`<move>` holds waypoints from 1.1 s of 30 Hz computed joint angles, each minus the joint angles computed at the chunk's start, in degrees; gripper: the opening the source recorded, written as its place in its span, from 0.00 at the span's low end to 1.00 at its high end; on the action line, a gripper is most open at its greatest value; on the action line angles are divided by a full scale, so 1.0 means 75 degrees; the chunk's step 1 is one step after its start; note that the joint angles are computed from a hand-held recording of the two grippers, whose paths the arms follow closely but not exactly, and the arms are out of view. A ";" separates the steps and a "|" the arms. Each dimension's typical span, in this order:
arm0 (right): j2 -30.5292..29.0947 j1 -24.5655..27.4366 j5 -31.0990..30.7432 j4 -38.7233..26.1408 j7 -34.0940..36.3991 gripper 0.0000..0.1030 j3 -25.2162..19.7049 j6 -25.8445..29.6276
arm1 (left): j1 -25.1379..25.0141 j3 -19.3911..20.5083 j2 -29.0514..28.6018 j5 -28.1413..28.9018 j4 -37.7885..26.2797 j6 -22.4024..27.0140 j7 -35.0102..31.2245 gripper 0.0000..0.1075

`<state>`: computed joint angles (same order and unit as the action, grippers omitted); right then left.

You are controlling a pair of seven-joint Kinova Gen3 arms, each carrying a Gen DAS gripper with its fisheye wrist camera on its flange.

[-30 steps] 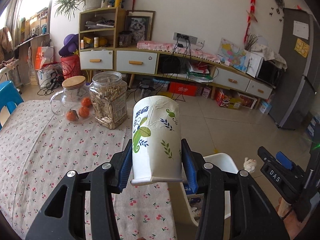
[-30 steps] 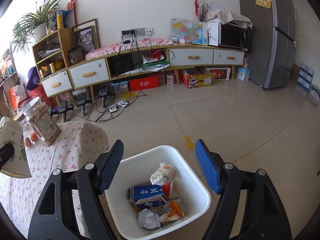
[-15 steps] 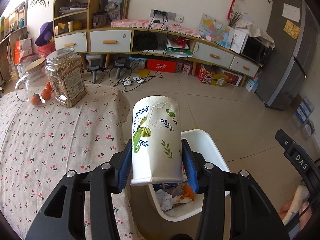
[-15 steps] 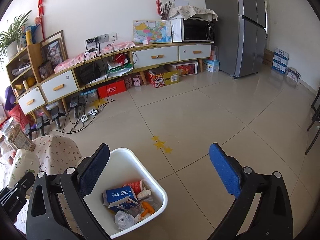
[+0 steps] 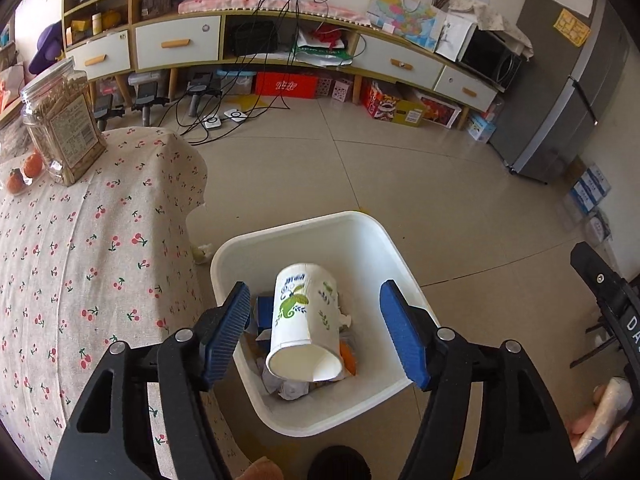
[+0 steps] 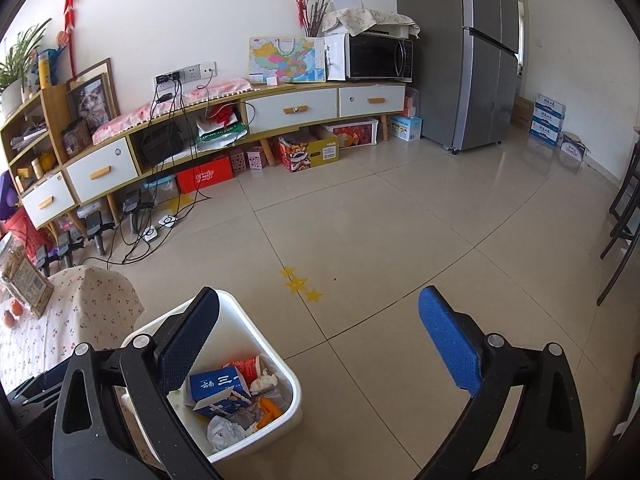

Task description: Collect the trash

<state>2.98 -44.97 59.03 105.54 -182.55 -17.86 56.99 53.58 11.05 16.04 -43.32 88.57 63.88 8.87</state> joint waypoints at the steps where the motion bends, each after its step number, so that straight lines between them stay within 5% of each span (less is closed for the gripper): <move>1: 0.0010 -0.0022 -0.0008 -0.0023 0.0053 0.93 -0.0019 0.0043 | 0.0032 0.0007 0.0007 -0.0033 -0.0024 0.0081 -0.0030 0.62; 8: 0.0204 -0.0499 0.0182 -0.0250 0.0310 0.93 -0.0205 0.0577 | 0.0620 0.0126 0.0059 -0.0519 -0.0268 0.1333 -0.0048 0.68; 18: -0.0014 -0.1243 0.0499 -0.0300 -0.0611 0.93 -0.0639 0.0736 | 0.1516 0.0695 -0.0468 -0.1274 0.0182 0.3839 0.1379 0.81; 33: 0.1039 -0.3219 0.1116 -0.1288 -0.0198 0.93 -0.0697 0.1403 | 0.1805 0.2110 -0.1514 -0.0443 0.1414 0.6057 0.3287 0.81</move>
